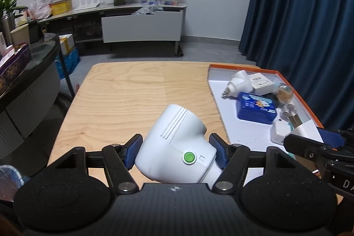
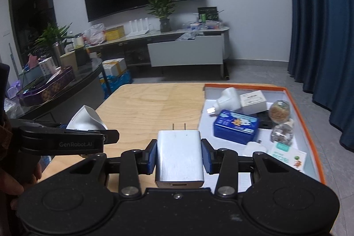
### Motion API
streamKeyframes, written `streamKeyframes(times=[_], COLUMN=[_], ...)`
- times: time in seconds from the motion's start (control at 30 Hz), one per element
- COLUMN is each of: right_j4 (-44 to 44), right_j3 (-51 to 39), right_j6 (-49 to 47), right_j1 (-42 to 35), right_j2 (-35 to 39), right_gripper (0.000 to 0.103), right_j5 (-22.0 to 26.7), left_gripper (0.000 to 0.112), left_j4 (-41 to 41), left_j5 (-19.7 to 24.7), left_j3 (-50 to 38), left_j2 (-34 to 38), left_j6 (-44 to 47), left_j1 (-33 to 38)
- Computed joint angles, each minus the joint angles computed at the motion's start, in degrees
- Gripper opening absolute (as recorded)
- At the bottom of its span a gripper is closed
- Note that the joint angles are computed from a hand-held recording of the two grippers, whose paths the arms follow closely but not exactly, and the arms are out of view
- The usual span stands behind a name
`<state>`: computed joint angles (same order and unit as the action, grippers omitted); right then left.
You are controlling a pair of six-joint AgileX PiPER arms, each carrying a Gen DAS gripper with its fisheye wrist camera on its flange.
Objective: Organize rigid objects
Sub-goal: 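Carry plug adapter and charger over the tray contents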
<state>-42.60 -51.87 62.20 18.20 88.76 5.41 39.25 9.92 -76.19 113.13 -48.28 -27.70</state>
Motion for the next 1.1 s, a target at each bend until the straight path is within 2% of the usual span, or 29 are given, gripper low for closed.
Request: streamKeyframes(times=[0.43, 1.1], right_j4=[-20.32, -42.44], right_j3=[4.53, 6.81], right_j6=[21.53, 44.07], right_j1=[-4.53, -9.54], right_j2=[-3.67, -5.35], right_gripper=[0.05, 0.05], right_j5=[-0.24, -0.65], left_gripper=[0.067, 0.067], left_j4=[-10.85, -21.54], left_j5=[0.56, 2.25], left_j3=[-3.37, -9.35], left_j2=[1.35, 4.4], left_j6=[12.17, 24.17], left_j1=[-3.45, -6.82])
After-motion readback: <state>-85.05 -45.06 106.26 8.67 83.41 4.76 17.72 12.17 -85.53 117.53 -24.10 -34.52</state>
